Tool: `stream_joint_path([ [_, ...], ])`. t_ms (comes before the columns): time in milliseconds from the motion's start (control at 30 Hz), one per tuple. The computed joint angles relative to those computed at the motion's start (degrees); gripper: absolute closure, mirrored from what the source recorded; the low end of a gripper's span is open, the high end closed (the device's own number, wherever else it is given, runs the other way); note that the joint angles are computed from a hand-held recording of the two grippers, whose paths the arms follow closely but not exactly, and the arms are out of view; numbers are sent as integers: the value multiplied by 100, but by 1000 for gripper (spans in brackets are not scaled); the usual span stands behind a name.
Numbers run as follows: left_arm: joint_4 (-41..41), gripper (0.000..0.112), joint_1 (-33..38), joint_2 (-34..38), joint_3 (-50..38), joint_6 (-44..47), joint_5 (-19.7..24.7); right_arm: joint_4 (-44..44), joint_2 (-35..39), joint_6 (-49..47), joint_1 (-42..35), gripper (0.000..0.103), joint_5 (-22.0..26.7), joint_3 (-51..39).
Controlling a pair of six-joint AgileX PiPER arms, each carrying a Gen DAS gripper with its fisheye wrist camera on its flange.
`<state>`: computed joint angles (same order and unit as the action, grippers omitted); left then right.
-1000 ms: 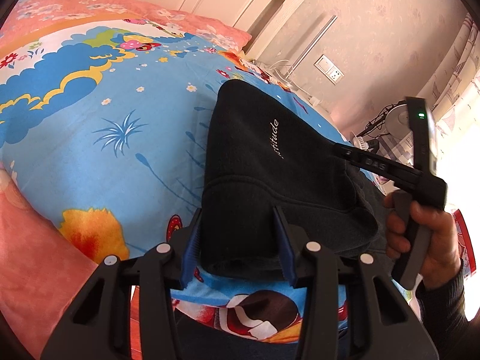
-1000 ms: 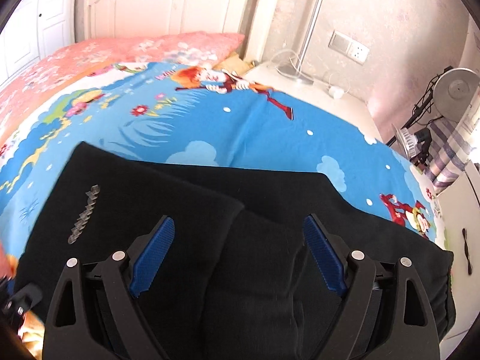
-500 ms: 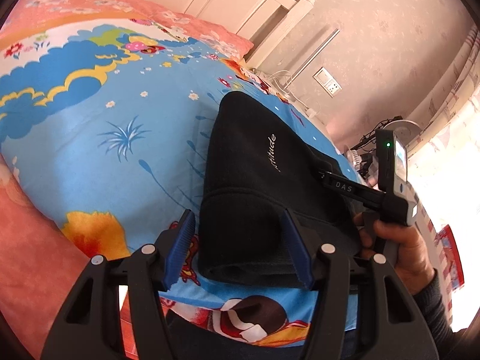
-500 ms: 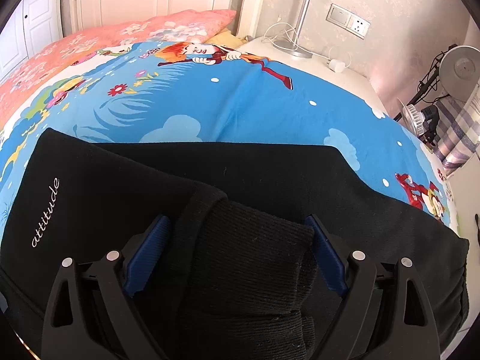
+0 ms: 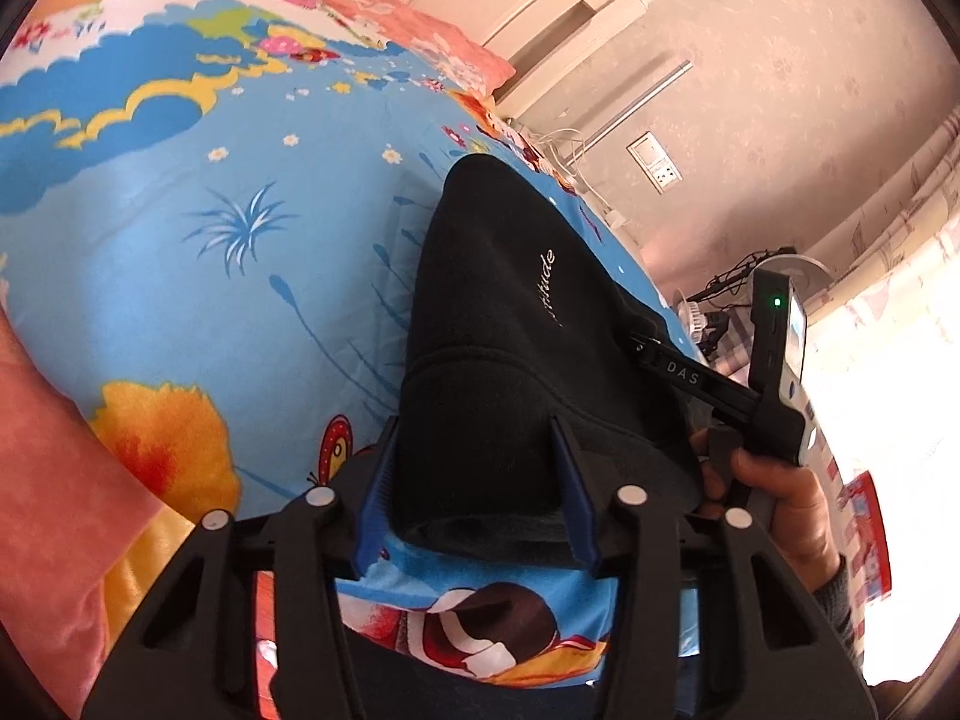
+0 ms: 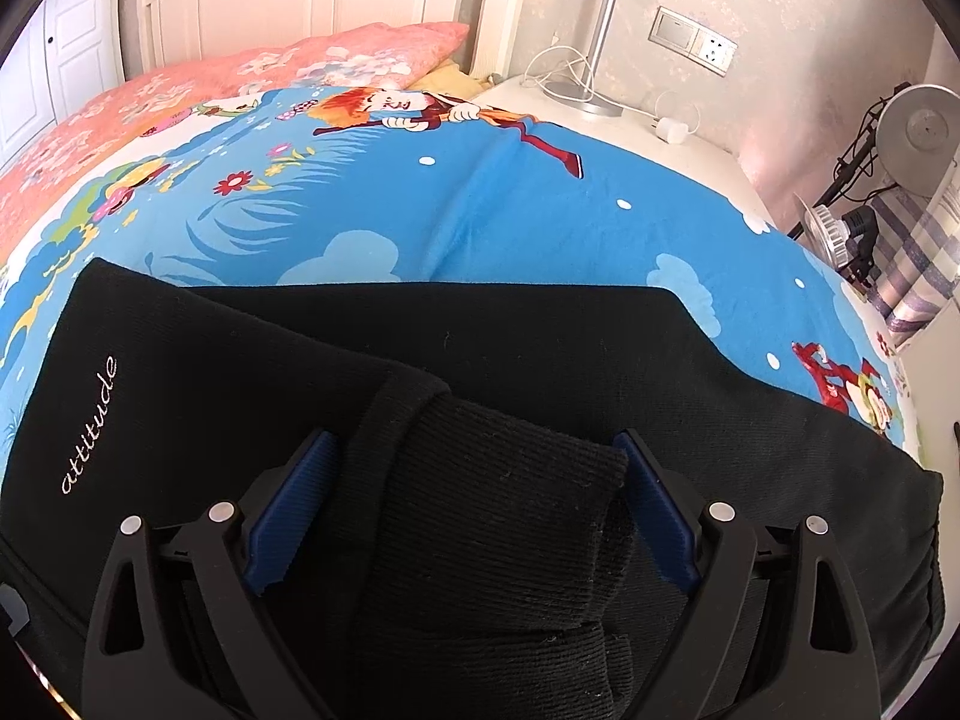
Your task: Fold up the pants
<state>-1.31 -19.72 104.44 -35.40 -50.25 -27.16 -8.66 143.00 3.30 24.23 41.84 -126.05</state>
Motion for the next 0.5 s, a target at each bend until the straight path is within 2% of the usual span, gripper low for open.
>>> stream_joint_path([
  [200, -1756, 76, -374, -399, -340, 1902, 787, 34, 56, 7, -2, 12, 101, -132],
  [400, -2404, 77, -480, -543, -415, 2496, 928, 183, 84, -47, -36, 9, 114, -190],
  [467, -2551, 77, -488, -578, -440, 2652, 970, 197, 110, -93, -34, 9, 254, -314],
  [500, -2730, 77, -504, -603, -471, 2837, 1016, 170, 173, -94, -21, 9, 529, -557],
])
